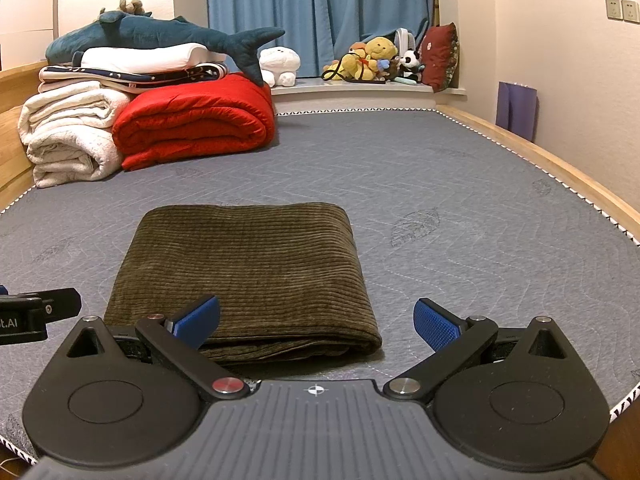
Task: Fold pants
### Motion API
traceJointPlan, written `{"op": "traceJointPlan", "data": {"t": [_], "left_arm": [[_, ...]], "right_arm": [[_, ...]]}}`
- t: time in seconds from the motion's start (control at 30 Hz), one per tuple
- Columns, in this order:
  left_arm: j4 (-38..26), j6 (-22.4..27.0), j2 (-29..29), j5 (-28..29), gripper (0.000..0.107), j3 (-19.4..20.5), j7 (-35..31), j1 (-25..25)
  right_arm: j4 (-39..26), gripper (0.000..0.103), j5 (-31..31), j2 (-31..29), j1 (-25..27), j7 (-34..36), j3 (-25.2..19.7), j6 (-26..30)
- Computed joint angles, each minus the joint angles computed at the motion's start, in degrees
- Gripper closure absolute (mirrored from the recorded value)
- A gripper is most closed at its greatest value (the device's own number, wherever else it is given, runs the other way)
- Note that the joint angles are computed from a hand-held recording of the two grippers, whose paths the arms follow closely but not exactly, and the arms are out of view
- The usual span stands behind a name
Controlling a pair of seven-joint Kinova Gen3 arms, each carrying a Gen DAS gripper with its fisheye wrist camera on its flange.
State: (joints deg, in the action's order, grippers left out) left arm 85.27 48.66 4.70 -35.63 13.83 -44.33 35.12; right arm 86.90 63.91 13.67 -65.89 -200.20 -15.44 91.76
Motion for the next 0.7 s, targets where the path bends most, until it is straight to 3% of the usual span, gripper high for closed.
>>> {"op": "traceJointPlan", "data": {"t": [0.7], "left_arm": [[0.2, -0.3, -0.1, 0.1, 0.005, 0.0, -0.2, -0.2]], "right_arm": [[0.0, 0.001, 0.0, 0.0, 0.1, 0.2, 0.0, -0.3]]}}
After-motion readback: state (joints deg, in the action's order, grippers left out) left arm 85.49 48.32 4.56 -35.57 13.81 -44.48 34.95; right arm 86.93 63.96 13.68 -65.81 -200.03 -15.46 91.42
